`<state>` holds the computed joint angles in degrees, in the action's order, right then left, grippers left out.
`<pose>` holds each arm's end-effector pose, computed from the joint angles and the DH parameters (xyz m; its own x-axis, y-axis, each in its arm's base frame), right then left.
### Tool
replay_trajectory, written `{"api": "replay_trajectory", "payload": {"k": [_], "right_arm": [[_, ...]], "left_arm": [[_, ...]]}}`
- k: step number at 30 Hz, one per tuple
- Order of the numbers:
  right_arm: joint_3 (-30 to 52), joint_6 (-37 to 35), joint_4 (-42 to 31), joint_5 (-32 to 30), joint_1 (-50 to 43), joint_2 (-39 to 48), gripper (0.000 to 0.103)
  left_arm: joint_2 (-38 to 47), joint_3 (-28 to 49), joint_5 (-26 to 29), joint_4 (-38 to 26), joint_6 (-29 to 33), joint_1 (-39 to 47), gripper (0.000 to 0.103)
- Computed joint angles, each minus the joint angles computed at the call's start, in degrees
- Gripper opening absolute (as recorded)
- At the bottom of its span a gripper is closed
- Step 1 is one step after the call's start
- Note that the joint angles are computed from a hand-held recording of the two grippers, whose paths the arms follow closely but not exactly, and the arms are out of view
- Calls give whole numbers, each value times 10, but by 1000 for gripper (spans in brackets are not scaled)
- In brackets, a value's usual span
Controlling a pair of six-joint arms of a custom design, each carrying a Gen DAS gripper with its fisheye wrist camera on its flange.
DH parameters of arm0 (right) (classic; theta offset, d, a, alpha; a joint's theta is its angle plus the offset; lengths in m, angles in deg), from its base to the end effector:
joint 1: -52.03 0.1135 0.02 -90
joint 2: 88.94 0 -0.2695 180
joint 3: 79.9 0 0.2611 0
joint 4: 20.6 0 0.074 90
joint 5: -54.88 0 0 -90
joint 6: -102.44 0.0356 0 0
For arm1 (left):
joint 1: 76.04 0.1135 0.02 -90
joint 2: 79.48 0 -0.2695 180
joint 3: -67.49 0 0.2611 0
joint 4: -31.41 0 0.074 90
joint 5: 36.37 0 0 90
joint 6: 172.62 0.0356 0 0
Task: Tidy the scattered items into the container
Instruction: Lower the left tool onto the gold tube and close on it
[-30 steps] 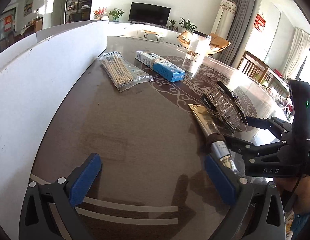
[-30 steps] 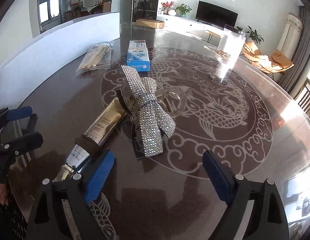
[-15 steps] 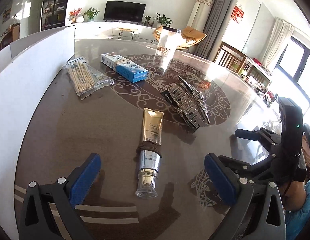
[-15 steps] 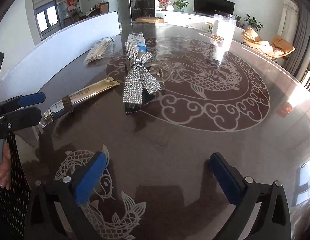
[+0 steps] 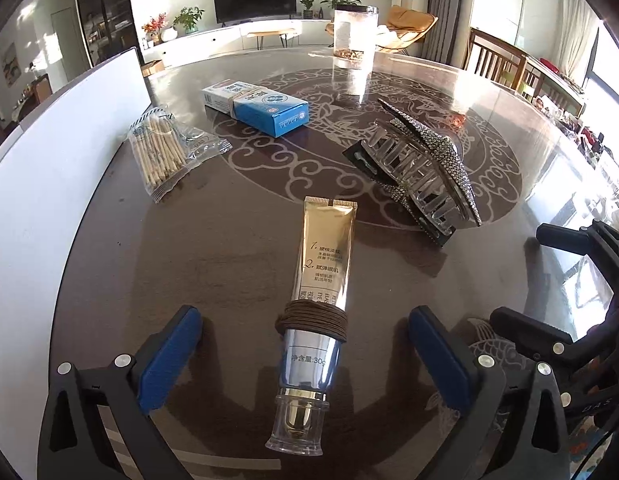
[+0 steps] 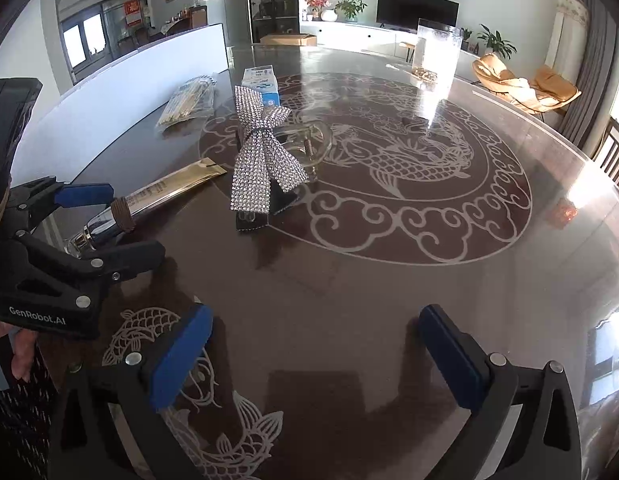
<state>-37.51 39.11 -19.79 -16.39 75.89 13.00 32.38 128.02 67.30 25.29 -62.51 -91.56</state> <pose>0.2460 0.0963 0.0600 -0.8021 0.1100 -0.5869 0.1447 0.9894 -0.0124 0.3272 -0.0996 0.0682 -0.6312 0.5220 -0.5737 0.6384 0.7697 -0.0021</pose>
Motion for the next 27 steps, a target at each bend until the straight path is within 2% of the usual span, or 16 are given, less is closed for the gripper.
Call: {"api": "replay_trajectory", "payload": {"k": [1,27], "right_arm": [[1,1,-1,1,2,1,103],[2,2,-5,1,2,-1,103]], "left_arm": [[1,-7,3,14,0,2,103],[8,-2,1,20,-3,-2,103]]}}
